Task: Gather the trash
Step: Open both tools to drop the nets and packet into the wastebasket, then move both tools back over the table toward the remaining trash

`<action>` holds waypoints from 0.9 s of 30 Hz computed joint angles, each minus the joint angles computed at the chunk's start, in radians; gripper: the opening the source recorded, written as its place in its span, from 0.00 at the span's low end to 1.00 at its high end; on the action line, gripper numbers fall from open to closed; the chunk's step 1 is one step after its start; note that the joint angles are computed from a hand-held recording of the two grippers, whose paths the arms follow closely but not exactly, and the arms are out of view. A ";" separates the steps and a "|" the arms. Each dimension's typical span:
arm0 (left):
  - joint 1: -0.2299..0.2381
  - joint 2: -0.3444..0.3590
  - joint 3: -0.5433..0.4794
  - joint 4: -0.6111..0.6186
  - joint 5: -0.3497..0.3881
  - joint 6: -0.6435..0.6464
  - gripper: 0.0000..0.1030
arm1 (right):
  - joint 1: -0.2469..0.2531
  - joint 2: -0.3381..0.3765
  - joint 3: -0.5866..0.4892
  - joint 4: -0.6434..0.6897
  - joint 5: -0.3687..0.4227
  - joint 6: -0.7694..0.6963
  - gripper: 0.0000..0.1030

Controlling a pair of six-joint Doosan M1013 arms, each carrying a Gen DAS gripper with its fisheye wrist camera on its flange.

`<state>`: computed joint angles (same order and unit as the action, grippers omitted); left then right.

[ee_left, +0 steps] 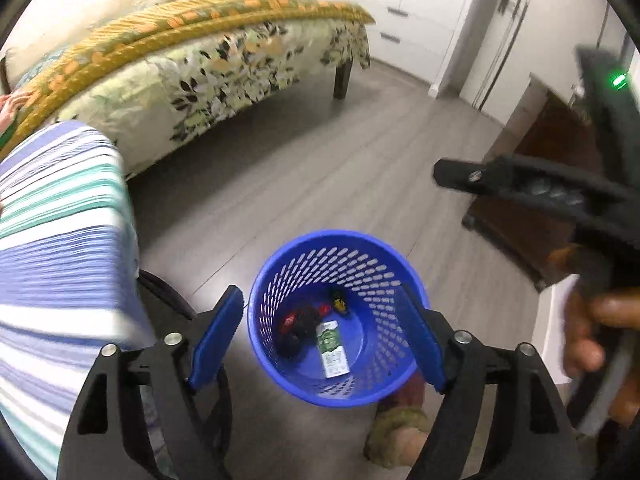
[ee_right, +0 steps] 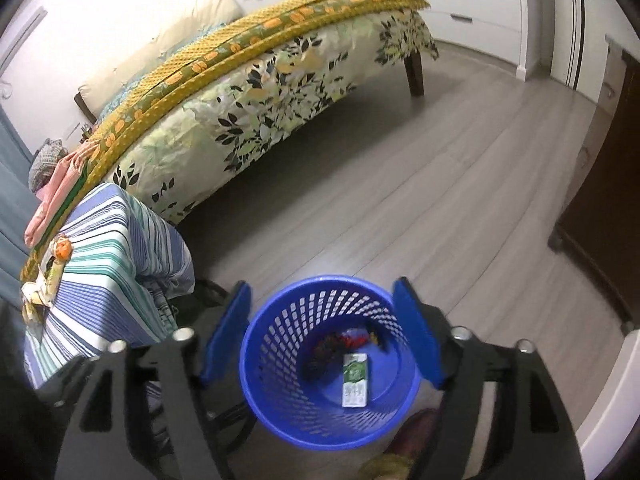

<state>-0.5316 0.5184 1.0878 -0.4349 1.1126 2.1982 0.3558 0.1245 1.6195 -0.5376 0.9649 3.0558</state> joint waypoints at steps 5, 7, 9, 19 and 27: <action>0.059 -0.054 0.035 -0.070 -0.034 0.033 0.86 | 0.035 0.036 -0.060 -0.082 0.061 -0.015 0.79; 0.083 -0.068 0.049 -0.059 -0.057 0.036 0.87 | 0.056 0.056 -0.091 -0.126 0.082 -0.034 0.80; 0.108 -0.079 0.061 -0.028 -0.075 0.026 0.87 | 0.077 0.080 -0.128 -0.158 0.086 -0.066 0.80; 0.271 -0.096 0.086 0.113 -0.118 -0.116 0.87 | 0.167 0.269 -0.387 -0.071 0.003 -0.428 0.82; 0.354 -0.032 -0.008 0.196 -0.135 -0.216 0.87 | 0.215 0.414 -0.582 0.072 -0.010 -0.699 0.82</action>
